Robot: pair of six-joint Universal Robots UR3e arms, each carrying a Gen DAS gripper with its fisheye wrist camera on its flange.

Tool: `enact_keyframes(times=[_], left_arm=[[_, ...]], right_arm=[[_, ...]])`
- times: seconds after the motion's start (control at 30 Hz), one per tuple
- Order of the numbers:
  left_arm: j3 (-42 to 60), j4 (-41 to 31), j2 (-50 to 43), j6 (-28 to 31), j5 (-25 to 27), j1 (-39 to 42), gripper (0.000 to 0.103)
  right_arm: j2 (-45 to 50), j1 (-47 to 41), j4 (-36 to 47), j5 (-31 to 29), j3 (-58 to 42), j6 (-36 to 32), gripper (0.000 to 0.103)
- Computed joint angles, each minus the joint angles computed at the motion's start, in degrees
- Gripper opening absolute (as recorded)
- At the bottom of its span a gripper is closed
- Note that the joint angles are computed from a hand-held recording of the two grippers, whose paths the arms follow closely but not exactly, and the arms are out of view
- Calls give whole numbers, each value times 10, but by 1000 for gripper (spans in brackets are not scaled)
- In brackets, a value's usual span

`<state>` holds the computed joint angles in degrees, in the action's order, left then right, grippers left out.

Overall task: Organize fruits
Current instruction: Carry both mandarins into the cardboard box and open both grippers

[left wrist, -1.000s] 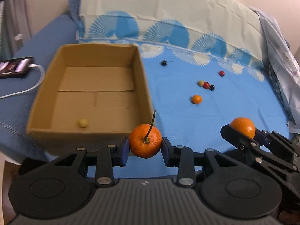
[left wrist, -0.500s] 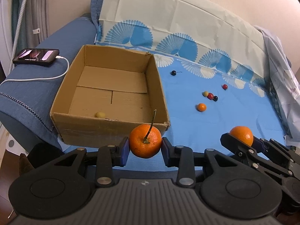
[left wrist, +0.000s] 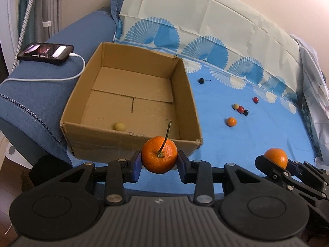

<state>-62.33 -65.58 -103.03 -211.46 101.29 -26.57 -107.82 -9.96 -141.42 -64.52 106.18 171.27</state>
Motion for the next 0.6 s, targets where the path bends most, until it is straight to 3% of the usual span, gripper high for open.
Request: enact_keyframes(times=[0.6], left_arm=[[119,-53,-79,57,4,83,40]], right_arm=[[212,104,-35,-57,-177,32,39]])
